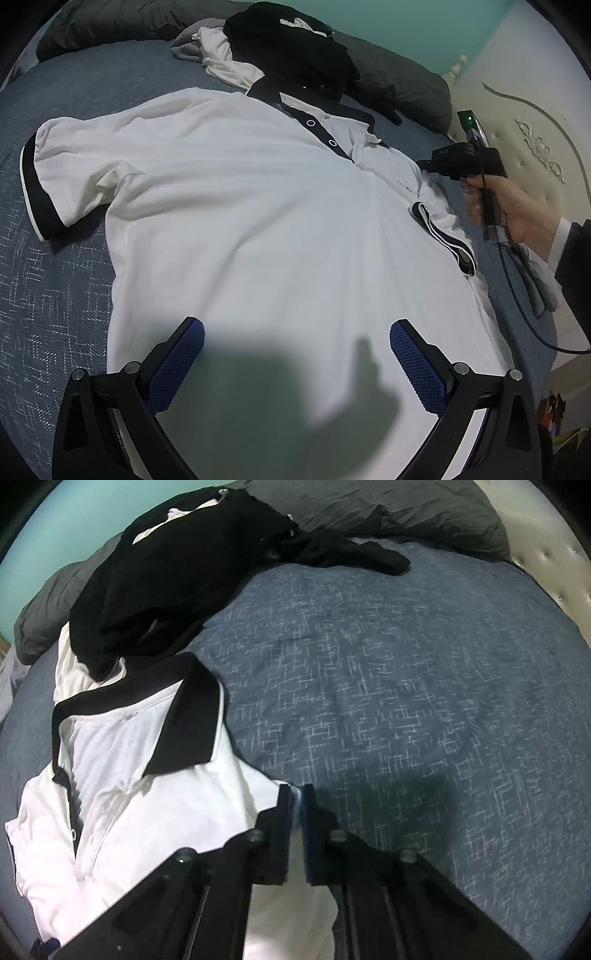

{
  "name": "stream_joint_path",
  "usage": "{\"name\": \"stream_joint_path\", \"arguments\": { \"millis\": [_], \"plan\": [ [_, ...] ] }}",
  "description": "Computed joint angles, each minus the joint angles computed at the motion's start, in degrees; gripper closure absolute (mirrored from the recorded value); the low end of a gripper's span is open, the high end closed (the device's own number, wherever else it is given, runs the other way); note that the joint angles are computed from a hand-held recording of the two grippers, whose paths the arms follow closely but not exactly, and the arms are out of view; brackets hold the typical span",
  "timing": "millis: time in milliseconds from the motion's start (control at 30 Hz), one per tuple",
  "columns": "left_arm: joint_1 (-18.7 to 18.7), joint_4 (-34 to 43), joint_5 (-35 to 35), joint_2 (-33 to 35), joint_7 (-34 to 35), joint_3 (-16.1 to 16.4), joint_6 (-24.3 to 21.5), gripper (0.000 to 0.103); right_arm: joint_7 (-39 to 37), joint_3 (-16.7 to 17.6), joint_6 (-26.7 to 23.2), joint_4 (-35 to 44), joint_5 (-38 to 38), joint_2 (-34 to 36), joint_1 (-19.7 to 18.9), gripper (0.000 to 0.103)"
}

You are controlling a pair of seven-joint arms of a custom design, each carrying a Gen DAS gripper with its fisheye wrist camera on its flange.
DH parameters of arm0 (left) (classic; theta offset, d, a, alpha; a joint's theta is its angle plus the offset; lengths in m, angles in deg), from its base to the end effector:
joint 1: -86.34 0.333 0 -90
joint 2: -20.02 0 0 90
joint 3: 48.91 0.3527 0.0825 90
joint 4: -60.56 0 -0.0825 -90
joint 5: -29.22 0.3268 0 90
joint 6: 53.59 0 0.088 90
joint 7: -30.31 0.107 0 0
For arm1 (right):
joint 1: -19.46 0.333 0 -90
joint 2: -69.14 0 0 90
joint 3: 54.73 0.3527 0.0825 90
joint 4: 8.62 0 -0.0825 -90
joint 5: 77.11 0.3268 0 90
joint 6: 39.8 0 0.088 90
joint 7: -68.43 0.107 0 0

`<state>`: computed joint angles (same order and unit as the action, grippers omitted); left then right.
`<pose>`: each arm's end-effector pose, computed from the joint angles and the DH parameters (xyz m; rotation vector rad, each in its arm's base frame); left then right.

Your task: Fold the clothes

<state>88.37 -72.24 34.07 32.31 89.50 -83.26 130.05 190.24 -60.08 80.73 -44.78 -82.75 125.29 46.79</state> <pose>0.4634 -0.2819 0.4304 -1.9693 2.0858 -1.0704 0.7230 0.3345 0.4793 -1.8214 1.9773 -0.4229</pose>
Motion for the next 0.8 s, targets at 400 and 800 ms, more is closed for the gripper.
{"name": "stream_joint_path", "arguments": {
  "millis": [400, 800],
  "plan": [
    [1.0, -0.5, 0.2, -0.2, 0.3, -1.0, 0.0, 0.000, 5.6, -3.2, 0.6, -2.0, -4.6, -0.4, 0.3, 0.101],
    [2.0, -0.7, -0.5, 0.0, 1.0, -2.0, 0.0, 0.000, 7.7, -2.9, 0.7, -2.1, -5.9, -0.2, -0.2, 0.101]
  ]
}}
